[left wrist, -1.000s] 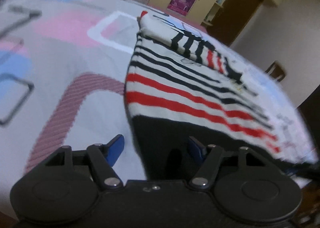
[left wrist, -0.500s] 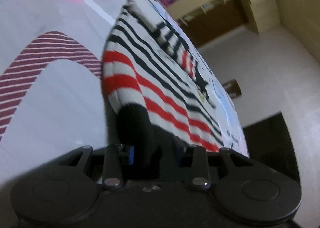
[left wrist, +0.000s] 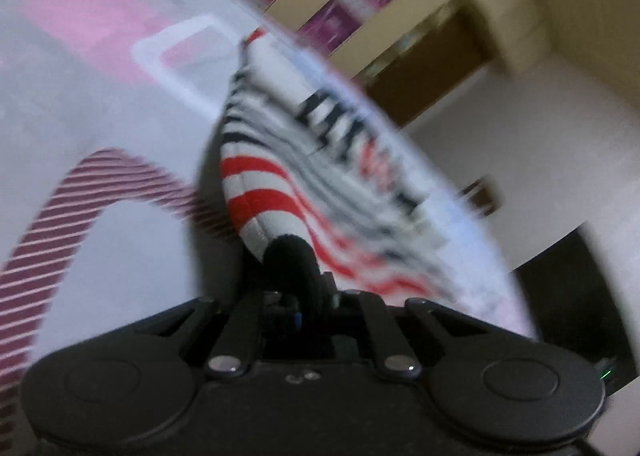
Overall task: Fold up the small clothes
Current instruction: 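Grasp the sweater's collar end with both grippers and lift it up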
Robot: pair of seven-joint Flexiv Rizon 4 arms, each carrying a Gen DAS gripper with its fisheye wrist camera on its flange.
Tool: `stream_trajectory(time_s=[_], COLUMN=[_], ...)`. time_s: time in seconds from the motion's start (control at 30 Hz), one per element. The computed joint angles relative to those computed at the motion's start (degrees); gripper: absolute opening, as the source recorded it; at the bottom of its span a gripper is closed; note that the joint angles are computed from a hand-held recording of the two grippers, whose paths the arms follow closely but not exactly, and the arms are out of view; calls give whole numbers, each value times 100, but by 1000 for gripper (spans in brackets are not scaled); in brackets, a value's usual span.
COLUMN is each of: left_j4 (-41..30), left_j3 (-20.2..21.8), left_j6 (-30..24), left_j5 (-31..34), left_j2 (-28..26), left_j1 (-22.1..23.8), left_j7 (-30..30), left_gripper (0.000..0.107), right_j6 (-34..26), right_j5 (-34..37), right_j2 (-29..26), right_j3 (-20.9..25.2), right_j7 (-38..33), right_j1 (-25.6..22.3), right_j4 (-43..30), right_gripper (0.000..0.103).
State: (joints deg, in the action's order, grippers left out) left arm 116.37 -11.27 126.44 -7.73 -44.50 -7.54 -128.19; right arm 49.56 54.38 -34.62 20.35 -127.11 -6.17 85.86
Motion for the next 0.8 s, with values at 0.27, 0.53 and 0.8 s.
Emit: stream_trajectory(time_s=[0.27, 0.53, 0.8], left_j4=[-42, -321, -2001], left_j3=[243, 490, -98], left_j6=[-84, -71, -830], left_j5=[-545, -836, -154], left_j2=[-44, 306, -100], left_j1=[-389, -591, 383], left_j7=[-39, 460, 887], left_gripper=[8, 7, 8], right_j6=[92, 319, 711], right_j5=[-216, 215, -285], right_j2=[-159, -233, -1180], right_j3=[76, 196, 81], right_j7=[236, -222, 627], right_j1=[-21, 26, 625], right_j4=[40, -709, -2700], right_gripper=[4, 4, 4])
